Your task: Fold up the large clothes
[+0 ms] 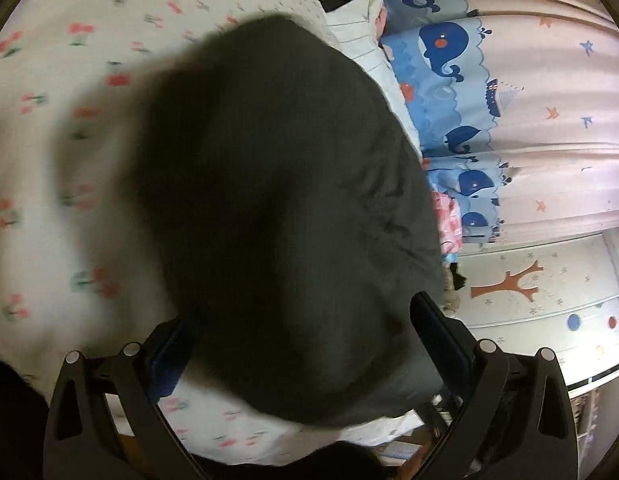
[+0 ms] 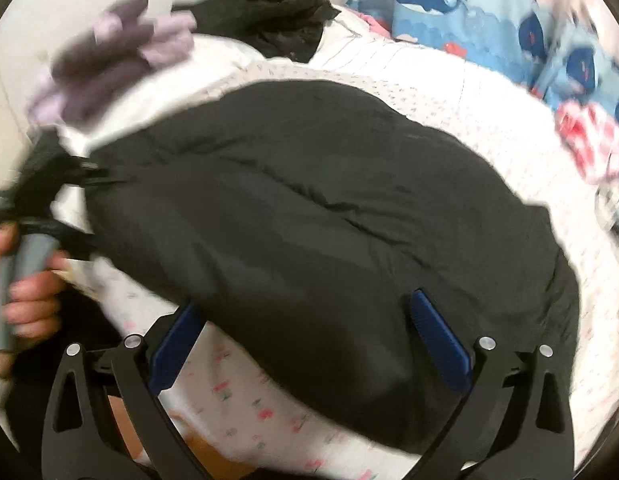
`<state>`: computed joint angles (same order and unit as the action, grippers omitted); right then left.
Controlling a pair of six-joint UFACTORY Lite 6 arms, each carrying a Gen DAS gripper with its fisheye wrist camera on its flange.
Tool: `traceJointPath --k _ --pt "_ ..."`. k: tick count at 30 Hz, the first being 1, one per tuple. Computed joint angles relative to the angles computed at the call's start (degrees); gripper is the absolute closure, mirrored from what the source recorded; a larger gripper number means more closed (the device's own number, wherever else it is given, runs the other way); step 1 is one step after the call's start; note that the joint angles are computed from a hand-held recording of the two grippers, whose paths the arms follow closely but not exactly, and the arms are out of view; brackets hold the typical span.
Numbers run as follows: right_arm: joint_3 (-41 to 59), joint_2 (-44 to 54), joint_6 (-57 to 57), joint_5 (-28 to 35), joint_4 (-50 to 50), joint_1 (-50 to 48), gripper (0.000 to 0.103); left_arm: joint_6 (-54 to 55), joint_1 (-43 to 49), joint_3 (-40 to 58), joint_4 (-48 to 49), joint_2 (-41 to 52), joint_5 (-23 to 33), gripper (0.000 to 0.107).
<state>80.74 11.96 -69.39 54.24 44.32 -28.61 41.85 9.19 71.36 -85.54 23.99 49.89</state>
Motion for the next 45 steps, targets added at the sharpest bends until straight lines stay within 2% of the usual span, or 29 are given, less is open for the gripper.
traceJointPath --k 3,5,8,11,14,17,19,21,23,25,26,28,31,33,35,37,39,41,44,45 --pt "10.1 8.1 4.1 18.0 8.3 -17.5 0.006 4.0 -1.1 -0.5 -3.4 -3.0 -1.3 0.011" --pt "21.6 19.9 11.9 29.2 11.2 -27.2 0.006 2.2 -1.7 2.7 0.0 0.0 -1.5 0.011" --pt "35.7 36.5 22.1 35.8 9.3 -34.6 0.006 -1.3 -1.6 4.8 2.4 5.0 0.1 0.012" --pt "40.3 44.3 25.6 40.5 10.6 -35.8 0.006 6.4 -1.0 1.0 -4.5 2.4 2.6 0.012" --pt "41.4 49.0 27.3 39.6 13.8 -34.0 0.006 7.2 -1.0 0.0 -4.9 1.6 2.5 0.012" --pt "40.8 51.8 28.0 38.2 20.7 -33.7 0.006 6.5 -1.0 -1.1 -4.3 1.7 2.1 0.019" --pt "38.7 51.2 27.6 36.2 23.0 -33.9 0.006 8.8 -0.7 -2.2 -6.0 0.7 2.4 0.03" --pt "36.6 49.5 27.8 34.4 24.0 -33.6 0.006 9.7 -0.2 -2.4 -6.8 1.3 3.5 0.056" --pt "33.4 45.4 24.3 33.5 24.8 -33.3 0.019 10.9 0.6 -3.6 -8.8 1.3 5.5 0.067" --pt "32.5 40.6 22.6 30.3 23.1 -31.5 0.063 13.1 1.4 -5.5 -10.4 -0.5 6.8 0.075" --pt "33.9 39.9 23.0 30.2 23.6 -31.0 0.072 14.9 2.0 -6.9 -12.0 -1.6 8.1 0.078" --pt "34.5 37.8 22.3 29.4 25.3 -30.6 0.079 17.3 3.3 -9.0 -14.4 -3.2 11.3 0.078" --pt "30.6 34.3 19.7 25.9 23.9 -30.3 0.08 14.8 4.1 -9.7 -11.7 -3.1 12.6 0.078" --pt "32.2 37.1 21.8 22.7 16.0 -29.1 0.078 10.1 3.8 -8.6 -8.3 -0.8 12.2 0.065" --pt "32.7 41.2 23.4 22.9 12.4 -30.0 0.071 9.5 3.8 -9.3 -7.8 -1.3 11.7 0.06" --pt "27.9 39.4 20.0 22.3 14.4 -33.5 0.059 9.6 3.3 -9.8 -6.4 -3.6 9.9 0.05" --pt "22.5 34.3 16.5 19.1 16.4 -36.4 0.057 9.4 2.2 -10.9 -5.1 -6.6 6.4 0.04" --pt "19.0 28.9 13.1 15.6 17.8 -37.1 0.056 8.9 0.9 -12.2 -4.2 -9.2 2.2 0.036" --pt "18.4 20.5 9.5 12.3 19.1 -33.0 0.047 8.5 -1.1 -14.0 -3.4 -13.1 -3.1 0.033" --pt "20.0 18.9 9.4 10.9 18.5 -29.6 0.04 8.2 -1.7 -14.5 -2.8 -14.4 -4.8 0.033"
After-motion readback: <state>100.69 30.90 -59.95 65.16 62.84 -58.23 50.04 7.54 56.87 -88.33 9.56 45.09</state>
